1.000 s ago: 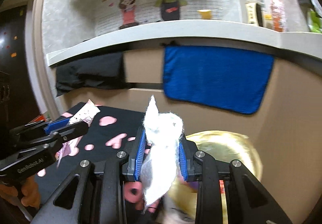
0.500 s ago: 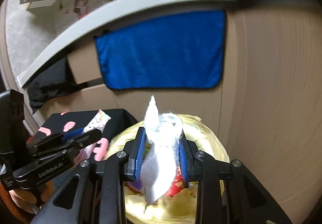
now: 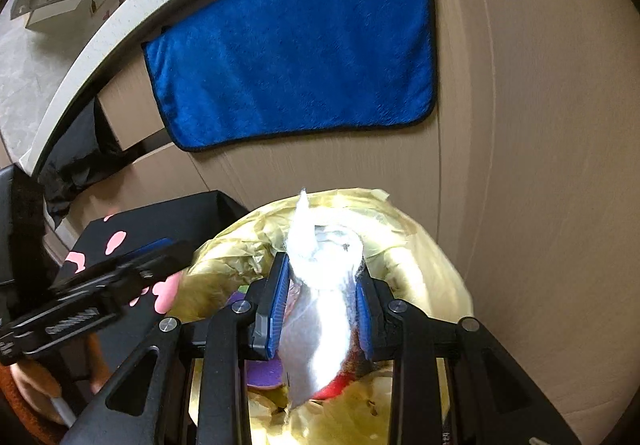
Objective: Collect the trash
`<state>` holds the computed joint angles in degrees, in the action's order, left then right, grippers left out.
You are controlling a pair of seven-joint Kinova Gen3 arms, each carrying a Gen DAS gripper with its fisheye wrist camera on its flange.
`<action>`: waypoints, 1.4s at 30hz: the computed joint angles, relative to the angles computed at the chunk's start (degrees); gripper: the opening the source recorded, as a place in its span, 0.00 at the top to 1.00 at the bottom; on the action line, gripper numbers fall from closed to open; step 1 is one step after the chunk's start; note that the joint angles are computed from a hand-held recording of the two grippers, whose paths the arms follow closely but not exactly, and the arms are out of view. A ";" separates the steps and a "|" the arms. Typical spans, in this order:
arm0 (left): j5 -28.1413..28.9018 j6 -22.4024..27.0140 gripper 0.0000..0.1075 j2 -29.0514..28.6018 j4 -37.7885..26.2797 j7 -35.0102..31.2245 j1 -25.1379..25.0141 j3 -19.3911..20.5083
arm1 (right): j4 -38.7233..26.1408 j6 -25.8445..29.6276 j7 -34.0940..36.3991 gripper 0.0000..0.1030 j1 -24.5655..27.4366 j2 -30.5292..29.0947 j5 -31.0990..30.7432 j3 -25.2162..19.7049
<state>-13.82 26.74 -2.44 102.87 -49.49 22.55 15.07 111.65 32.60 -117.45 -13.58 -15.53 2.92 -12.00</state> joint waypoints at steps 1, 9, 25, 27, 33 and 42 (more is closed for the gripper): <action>-1.92 1.86 0.53 -1.45 0.40 2.33 -1.27 1.58 | -0.04 -0.26 0.13 0.72 -0.21 0.30 -0.03 -0.10; -7.55 10.12 0.53 -12.37 5.44 11.43 -4.38 6.20 | 0.12 0.39 -2.74 0.49 0.90 -2.25 4.77 -4.82; 0.86 40.36 0.52 -42.04 1.43 8.73 -15.50 22.53 | -4.46 20.46 -12.22 0.33 5.38 -23.94 0.86 -23.48; 2.02 44.52 0.52 -44.14 -0.23 7.25 -16.74 23.18 | -5.66 22.35 -11.79 0.33 5.87 -25.89 -1.16 -25.64; 4.80 50.42 0.52 -49.75 -3.36 3.62 -20.20 22.59 | -9.63 27.61 -9.61 0.32 10.42 -30.10 -5.96 -31.00; 8.96 54.32 0.52 -55.00 -6.10 -2.31 -24.72 19.72 | -13.04 32.38 -5.64 0.32 16.23 -36.49 -11.69 -30.25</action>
<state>-4.86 81.06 -57.44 96.77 -51.80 -2.17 34.80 98.61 64.99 -123.09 2.65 -52.03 -8.77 -42.25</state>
